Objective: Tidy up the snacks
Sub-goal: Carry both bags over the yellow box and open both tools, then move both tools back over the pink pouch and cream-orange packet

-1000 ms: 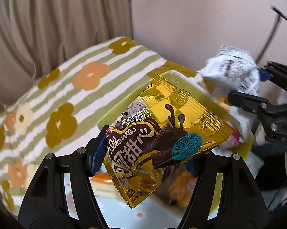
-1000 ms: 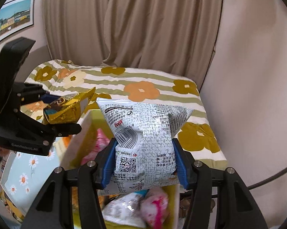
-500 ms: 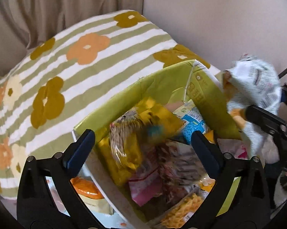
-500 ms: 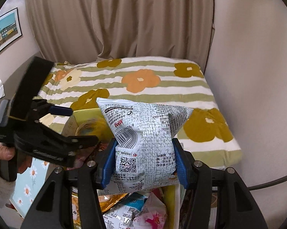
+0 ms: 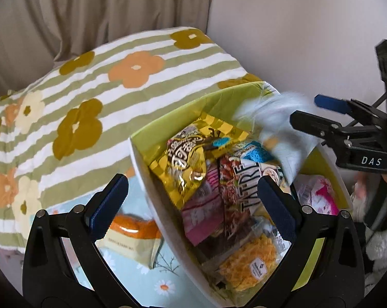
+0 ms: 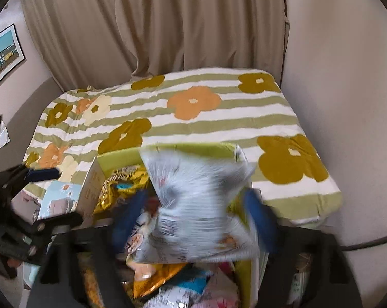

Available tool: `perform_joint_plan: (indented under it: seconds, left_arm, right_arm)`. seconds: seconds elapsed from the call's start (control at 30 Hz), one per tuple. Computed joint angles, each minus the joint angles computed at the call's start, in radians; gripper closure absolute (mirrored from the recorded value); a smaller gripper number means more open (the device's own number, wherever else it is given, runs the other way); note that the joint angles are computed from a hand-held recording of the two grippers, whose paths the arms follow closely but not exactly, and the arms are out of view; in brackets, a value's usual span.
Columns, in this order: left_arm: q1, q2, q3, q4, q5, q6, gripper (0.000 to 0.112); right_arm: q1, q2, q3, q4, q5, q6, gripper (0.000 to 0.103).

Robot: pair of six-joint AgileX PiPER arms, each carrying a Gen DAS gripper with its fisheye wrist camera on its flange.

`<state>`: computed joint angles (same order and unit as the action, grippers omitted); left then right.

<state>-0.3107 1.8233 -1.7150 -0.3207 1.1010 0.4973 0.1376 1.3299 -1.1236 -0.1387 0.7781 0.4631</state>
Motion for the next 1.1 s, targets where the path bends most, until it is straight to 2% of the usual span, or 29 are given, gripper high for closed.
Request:
perform_joint_plan:
  seconds: [0.13, 0.3, 0.47, 0.73, 0.9, 1.1]
  left_arm:
    - [0.027, -0.079, 0.11, -0.027, -0.037, 0.006, 0.012]
    - [0.04, -0.169, 0.215, -0.04, -0.067, 0.014, 0.012]
    - [0.05, -0.274, 0.284, -0.047, -0.083, 0.014, 0.012]
    - [0.092, -0.436, 0.363, -0.03, -0.079, -0.007, 0.012]
    - [0.198, -0.53, 0.415, -0.048, -0.051, 0.038, 0.012]
    - [0.46, -0.587, 0.46, -0.142, 0.019, 0.23, 0.012]
  right_arm:
    - [0.036, -0.074, 0.057, -0.028, -0.013, 0.051, 0.001]
    - [0.116, -0.148, 0.083, -0.111, 0.031, 0.141, 0.001]
    - [0.231, -0.216, 0.065, -0.213, 0.106, 0.229, 0.001]
    - [0.424, -0.252, -0.013, -0.322, 0.218, 0.328, 0.001]
    - [0.569, -0.248, -0.049, -0.399, 0.249, 0.402, 0.001]
    - [0.754, -0.158, -0.138, -0.5, 0.299, 0.498, 0.001]
